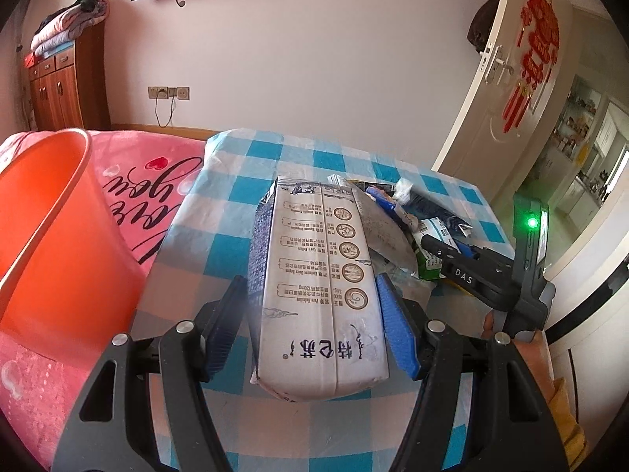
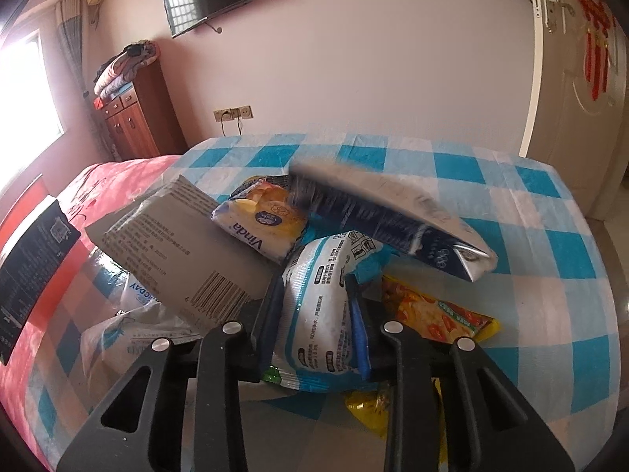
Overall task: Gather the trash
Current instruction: 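Lift the carton with left tool while right tool lifts the milk bag toward bucket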
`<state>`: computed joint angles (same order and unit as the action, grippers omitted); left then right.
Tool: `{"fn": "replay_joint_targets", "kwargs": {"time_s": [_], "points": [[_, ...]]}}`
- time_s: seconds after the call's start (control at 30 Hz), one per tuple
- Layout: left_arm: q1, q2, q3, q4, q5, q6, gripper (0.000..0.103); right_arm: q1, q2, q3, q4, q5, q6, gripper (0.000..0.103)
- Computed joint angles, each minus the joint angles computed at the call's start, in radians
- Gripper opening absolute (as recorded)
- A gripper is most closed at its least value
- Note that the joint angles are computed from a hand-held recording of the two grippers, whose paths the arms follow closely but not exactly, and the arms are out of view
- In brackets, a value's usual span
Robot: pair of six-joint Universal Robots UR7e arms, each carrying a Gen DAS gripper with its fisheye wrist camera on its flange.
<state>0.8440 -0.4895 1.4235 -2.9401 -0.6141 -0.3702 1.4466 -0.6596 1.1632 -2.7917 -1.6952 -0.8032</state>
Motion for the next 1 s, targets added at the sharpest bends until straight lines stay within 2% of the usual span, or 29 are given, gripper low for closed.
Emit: {"fn": "replay_joint_targets", "kwargs": {"time_s": [0.17, 0.5, 1.0], "points": [[0.007, -0.016, 0.038, -0.036, -0.022, -0.001, 0.066, -0.005, -0.024, 0.048, -0.059, 0.020, 0.013, 0.032], [0.011, -0.039, 0.099, -0.122, -0.051, 0.019, 0.066, -0.011, -0.104, 0.159, -0.094, 0.094, 0.093, 0.032], [-0.009, -0.091, 0.206, -0.299, -0.079, 0.087, 0.066, 0.040, -0.208, 0.310, -0.155, 0.131, 0.102, 0.031]]}}
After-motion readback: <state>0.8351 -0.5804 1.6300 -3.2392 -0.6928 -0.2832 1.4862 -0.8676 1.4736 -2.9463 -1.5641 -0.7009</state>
